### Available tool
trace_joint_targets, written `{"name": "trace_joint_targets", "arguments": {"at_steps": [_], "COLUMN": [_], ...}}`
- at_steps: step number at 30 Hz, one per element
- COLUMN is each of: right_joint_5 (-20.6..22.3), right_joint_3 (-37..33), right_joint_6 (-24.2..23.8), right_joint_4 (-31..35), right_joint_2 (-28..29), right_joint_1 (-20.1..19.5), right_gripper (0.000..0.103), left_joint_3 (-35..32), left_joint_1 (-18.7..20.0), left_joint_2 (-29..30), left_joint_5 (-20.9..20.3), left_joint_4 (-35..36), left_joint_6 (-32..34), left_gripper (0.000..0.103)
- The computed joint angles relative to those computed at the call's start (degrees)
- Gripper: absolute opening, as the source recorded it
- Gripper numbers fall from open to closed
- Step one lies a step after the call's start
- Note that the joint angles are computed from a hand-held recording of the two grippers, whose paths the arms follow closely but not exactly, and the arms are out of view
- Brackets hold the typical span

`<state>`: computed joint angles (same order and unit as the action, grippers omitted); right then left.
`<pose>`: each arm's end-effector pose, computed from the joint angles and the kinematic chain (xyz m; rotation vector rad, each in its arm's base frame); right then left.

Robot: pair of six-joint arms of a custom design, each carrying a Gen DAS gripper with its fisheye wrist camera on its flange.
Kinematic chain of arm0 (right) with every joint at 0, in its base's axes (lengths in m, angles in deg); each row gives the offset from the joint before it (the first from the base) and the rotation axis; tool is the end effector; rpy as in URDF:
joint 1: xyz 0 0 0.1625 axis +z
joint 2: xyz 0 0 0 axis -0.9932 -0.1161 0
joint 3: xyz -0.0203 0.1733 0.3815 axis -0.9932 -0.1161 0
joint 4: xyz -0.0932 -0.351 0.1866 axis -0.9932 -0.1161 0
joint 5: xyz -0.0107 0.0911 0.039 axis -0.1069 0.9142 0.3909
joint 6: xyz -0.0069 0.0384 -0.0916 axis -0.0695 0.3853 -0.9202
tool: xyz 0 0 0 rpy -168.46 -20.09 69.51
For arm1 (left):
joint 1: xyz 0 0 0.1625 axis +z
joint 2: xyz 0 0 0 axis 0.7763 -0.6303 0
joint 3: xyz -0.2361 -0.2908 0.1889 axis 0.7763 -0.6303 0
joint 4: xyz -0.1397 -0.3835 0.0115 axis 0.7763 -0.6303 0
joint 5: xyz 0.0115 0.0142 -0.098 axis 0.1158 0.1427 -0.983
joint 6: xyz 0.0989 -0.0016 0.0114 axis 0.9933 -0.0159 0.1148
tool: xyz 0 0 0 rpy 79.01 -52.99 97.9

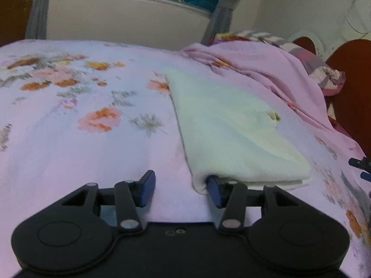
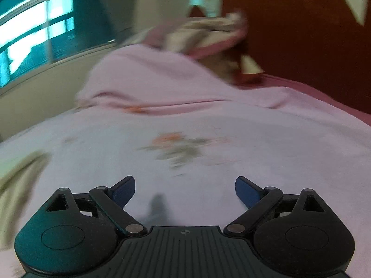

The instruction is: Fold small clothes

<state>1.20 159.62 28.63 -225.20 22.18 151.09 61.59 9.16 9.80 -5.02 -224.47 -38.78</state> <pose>-0.1632 -0.7634 0.3044 0.3059 -2.2574 1.3276 -0.1464 -0.6662 -0.0398 0.2480 2.2660 -1.2710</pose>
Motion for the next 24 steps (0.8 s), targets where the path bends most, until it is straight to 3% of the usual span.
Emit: {"name": "trace_joint_targets", "arguments": {"at_steps": [2, 4, 7, 9, 13, 21, 23, 24], "right_joint_5": [6.08, 9.5, 17.14, 19.78, 20.07, 20.93, 19.62, 17.82], "right_joint_3": [4.19, 7.42, 10.15, 10.79, 10.18, 6.0, 4.55, 3.93], "right_joint_6": [2.75, 4.85, 6.81, 7.08, 8.14, 10.47, 9.74, 9.46], "right_joint_4": [3.58, 7.17, 17.61, 22.08, 28.13, 32.6, 31.73, 30.98], "right_joint_2": [-2.67, -4.46, -6.08, -6.01, -4.49, -0.85, 0.38, 0.97], "right_joint_1": [0.02, 0.7, 1.43, 2.04, 3.21, 3.65, 4.38, 5.18], "right_gripper": [0.078, 0.062, 0.062, 0.062, 0.062, 0.062, 0.039, 0.014], "left_joint_3": [0.0, -0.01, -0.2, 0.02, 0.25, -0.89, -0.86, -1.09], "left_joint_1": [-0.41, -0.51, -0.28, -0.04, 0.11, -0.4, -0.51, -0.66], "left_joint_2": [0.38, 0.47, 0.29, 0.07, 0.17, 1.35, 1.14, 1.55], "left_joint_5": [1.54, 2.37, 2.38, 1.83, 1.34, 3.22, 3.47, 3.78], "left_joint_4": [-1.85, -1.19, 0.21, 0.4, -0.48, -1.45, -1.36, -2.23], "left_joint_6": [-0.15, -1.29, -1.95, -2.28, -1.86, 0.57, 0.4, 1.18], "left_gripper": [0.048, 0.049, 0.05, 0.05, 0.05, 0.05, 0.05, 0.05]}}
